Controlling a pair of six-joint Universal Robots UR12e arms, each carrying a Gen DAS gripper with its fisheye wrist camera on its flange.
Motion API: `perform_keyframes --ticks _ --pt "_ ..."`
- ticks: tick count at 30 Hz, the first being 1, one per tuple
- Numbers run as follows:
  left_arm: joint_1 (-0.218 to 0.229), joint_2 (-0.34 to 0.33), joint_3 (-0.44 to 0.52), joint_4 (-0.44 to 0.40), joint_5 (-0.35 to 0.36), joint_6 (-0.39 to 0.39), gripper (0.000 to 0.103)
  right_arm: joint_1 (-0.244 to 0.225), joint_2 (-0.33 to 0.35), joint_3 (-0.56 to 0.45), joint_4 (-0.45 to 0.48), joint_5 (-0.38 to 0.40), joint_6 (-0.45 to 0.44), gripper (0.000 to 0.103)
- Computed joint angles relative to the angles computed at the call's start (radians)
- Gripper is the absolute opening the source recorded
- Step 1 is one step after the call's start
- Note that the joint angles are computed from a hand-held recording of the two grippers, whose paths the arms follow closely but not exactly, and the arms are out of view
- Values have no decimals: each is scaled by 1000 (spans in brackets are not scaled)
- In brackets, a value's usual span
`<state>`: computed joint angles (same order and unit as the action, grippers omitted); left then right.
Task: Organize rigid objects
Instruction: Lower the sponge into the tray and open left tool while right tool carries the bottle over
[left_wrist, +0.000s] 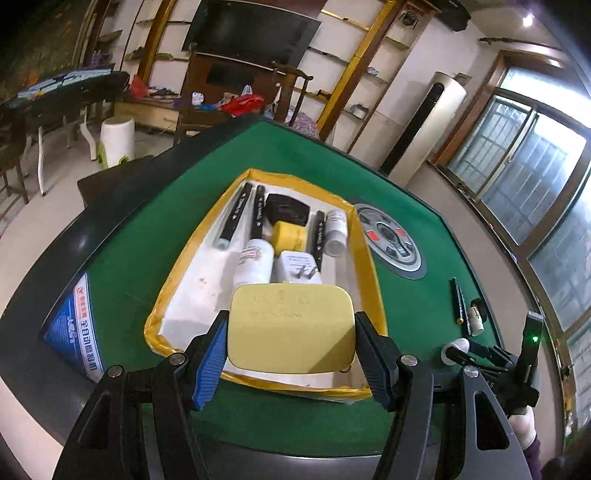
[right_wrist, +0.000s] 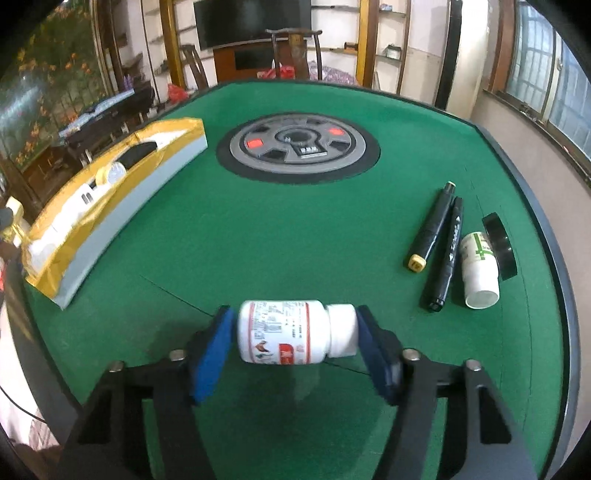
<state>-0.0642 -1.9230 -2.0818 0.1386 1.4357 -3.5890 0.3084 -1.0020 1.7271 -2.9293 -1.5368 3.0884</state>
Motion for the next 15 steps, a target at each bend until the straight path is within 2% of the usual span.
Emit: perform_keyframes --ticks 3,8,15 --pt "-3 -9 5 -14 5 8 69 -6 -3 8 -3 27 9 60" --pt "-17 -19 23 -63 63 37 69 -3 -11 5 -1 56 11 60" --pt "-10 -45 57 -146 10 74 69 30 -22 -28 7 115 -52 60"
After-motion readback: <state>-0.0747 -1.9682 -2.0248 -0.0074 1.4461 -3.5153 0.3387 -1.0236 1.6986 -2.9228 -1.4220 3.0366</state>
